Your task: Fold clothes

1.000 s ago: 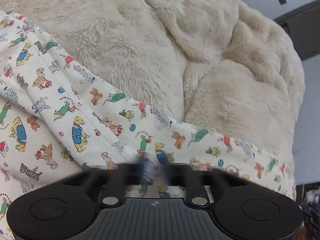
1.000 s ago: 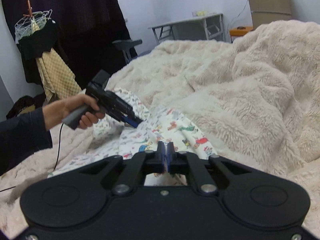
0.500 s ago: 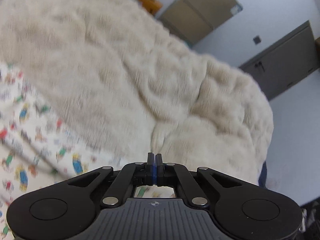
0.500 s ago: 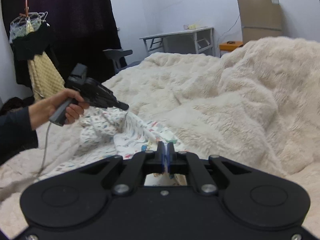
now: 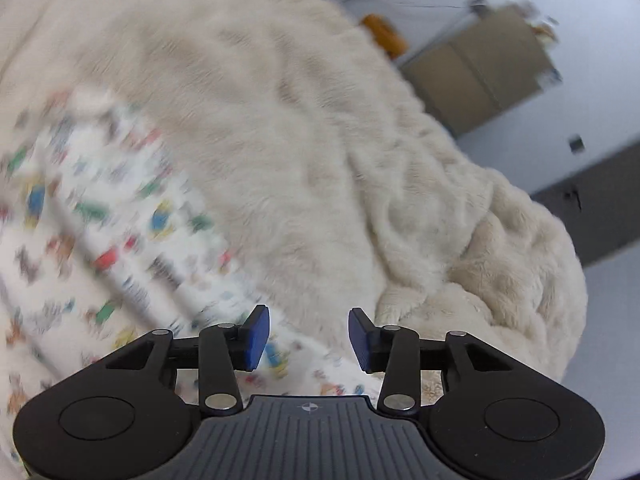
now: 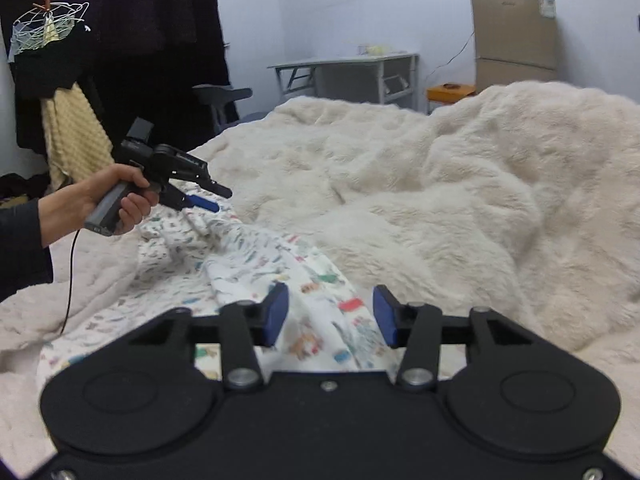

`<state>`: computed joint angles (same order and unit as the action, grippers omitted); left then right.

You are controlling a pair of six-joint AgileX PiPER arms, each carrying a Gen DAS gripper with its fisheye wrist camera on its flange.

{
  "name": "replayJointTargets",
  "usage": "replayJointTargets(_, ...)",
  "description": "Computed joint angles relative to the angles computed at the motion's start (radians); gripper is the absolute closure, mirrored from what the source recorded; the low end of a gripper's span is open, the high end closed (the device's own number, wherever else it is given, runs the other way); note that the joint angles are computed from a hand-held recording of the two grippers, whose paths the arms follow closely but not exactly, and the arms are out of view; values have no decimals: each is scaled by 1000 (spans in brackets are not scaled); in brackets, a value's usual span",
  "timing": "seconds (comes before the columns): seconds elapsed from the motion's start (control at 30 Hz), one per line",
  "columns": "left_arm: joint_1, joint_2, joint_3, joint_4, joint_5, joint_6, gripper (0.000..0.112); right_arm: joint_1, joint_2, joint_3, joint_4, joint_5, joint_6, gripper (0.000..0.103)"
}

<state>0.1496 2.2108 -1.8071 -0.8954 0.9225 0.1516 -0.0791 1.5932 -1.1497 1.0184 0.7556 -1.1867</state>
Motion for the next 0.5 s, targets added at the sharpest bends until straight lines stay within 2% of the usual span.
replayJointTargets(0.03, 10, 38, -32, -65, 68, 18, 67, 5, 17, -13, -4, 13, 12, 66)
replayJointTargets(0.1, -3, 83, -78, -112, 130, 16, 66, 16, 28, -10, 7, 4, 0, 77)
replayJointTargets(0.13, -12, 93, -94, -102, 138, 3, 66, 14, 28, -2, 25, 4, -17, 90)
replayJointTargets(0.17, -37, 109, -129, -51, 134, -46, 66, 12, 29, 4, 42, 4, -32, 95)
replayJointTargets(0.23, -73, 144, -189, 23, 139, -123, 67, 0, 32, 7, 67, 16, -48, 98)
replayJointTargets(0.33, -101, 192, -257, 73, 161, -179, 112, -9, 26, 7, 81, 31, -67, 100)
replayJointTargets(0.37, -109, 196, -269, 79, 169, -158, 112, -10, 25, 7, 90, 30, -76, 100)
replayJointTargets(0.4, -119, 192, -264, 81, 162, -132, 112, -10, 23, 9, 98, 27, -84, 100)
replayJointTargets(0.5, -107, 92, -121, -23, 7, -3, 112, 5, 15, 22, 91, -17, -88, 101)
